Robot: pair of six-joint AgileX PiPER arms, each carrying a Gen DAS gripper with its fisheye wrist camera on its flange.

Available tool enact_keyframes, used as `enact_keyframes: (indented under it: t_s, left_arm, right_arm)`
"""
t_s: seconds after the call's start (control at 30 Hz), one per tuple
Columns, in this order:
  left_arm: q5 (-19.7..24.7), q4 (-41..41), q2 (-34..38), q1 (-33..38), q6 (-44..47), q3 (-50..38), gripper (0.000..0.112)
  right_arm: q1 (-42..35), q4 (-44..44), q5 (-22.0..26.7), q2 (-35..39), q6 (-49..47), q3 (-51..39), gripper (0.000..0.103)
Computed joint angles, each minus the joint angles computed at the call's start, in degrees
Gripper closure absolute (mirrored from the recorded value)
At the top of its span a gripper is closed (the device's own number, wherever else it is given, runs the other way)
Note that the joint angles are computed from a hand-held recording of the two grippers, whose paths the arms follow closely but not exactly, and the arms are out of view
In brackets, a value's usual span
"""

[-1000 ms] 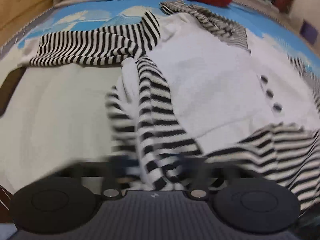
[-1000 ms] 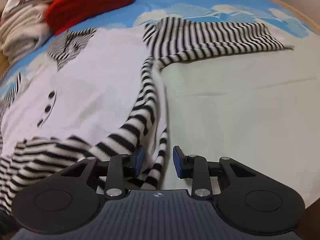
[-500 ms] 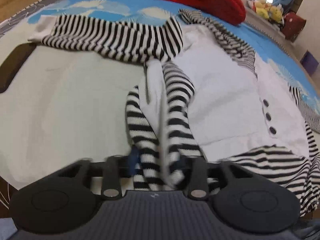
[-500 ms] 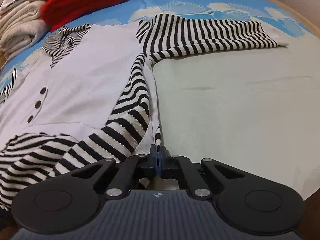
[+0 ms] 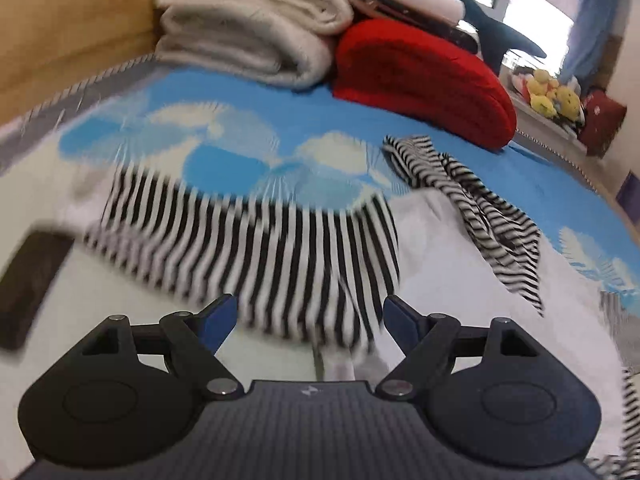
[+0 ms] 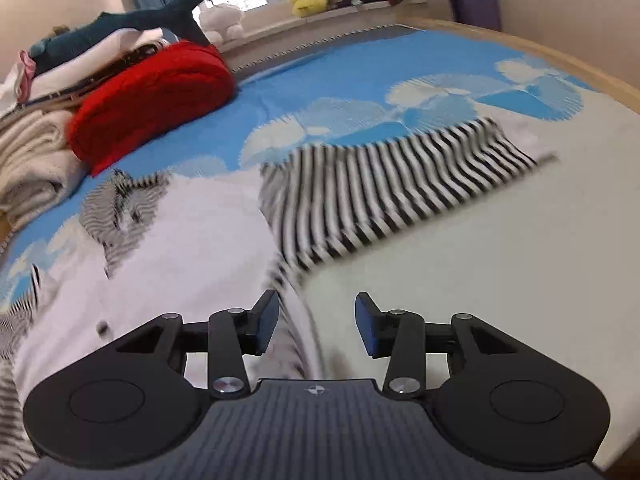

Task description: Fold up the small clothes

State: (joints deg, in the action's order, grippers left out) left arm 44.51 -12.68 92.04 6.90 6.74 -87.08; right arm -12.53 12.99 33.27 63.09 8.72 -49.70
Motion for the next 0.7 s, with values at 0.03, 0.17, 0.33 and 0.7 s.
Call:
enact_keyframes:
  t_s: [0.03,0.17,0.33,0.7]
  left_arm:
    - [-0.6,1.3,2.5,-0.8,0.2,-2.6,0.026]
    - [1.8,7.3,15.9,-4.0,0.7,-17.1,0.024]
    - [6.7,9.2,31.0,-6.3,0.0,-35.2,0.024]
    - [14.8,16.0,51.7,-11.5,-8.3,-63.1,0.043]
  right_arm:
    - [1.1,-0.7,-0.6,3.5,0.7,-3.4,0.059]
    - [4.7,-2.3,-1.8,18.7,1.0,-19.0,0.054]
    - [10.4,-25.3,2.4,40.0,18.1,-41.9,0.051]
    - [8.0,-26.0,4.2,63.1,12.9,-60.6,0.047]
